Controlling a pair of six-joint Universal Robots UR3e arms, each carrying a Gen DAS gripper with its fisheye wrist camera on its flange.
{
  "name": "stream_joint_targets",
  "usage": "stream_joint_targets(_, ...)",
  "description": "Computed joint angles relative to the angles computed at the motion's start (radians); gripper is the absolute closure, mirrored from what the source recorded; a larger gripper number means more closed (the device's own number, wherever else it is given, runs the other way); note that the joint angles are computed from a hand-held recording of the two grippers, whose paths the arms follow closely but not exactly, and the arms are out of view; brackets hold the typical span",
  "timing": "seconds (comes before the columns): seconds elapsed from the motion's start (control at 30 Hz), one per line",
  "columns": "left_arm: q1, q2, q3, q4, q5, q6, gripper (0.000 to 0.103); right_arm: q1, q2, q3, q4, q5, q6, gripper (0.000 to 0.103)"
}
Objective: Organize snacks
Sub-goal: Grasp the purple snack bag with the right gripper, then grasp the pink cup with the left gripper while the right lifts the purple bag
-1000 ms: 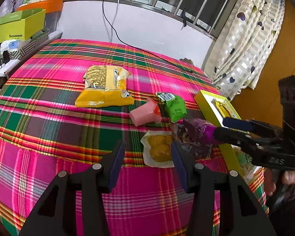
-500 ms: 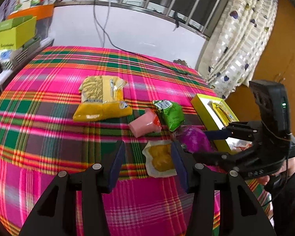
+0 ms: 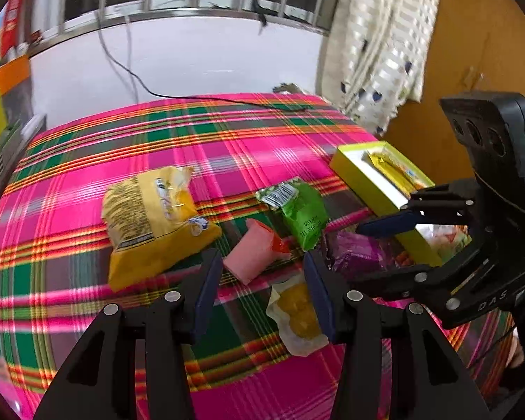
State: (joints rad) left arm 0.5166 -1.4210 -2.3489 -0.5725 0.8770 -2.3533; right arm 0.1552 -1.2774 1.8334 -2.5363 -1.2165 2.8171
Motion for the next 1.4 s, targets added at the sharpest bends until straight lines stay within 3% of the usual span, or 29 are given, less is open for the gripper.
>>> stream_joint_targets(0.07, -0.019, -0.036, 0.021, 0.011, 0.013, 0.008, 0.053, -0.004, -0.001, 0.015, -0.024, 0.002, 0.014, 0.061)
stream_joint_targets(0.33, -0.094, -0.167, 0.095, 0.078, 0.063, 0.034, 0.053, -0.060, -0.136, 0.188, -0.155, 0.002, 0.087, 0.070)
stream_joint_targets(0.57, -0.162, -0.265, 0.130, 0.179, 0.128, 0.001, 0.053, -0.103, -0.216, 0.285, -0.205, 0.015, 0.100, 0.072)
stream_joint_targets(0.77, -0.197, -0.273, 0.075, 0.314, 0.177, -0.039, 0.054, -0.102, -0.209, 0.265, -0.147, 0.010, 0.068, 0.071)
stream_joint_targets(1.03, -0.198, -0.232, 0.035, 0.313, 0.184, -0.053, 0.055, -0.092, -0.191, 0.239, -0.083, -0.023, 0.063, 0.066)
stream_joint_targets(1.4, -0.189, -0.181, -0.036, 0.388, 0.205, -0.153, 0.059, -0.077, -0.250, 0.318, -0.210, -0.058, 0.117, 0.071)
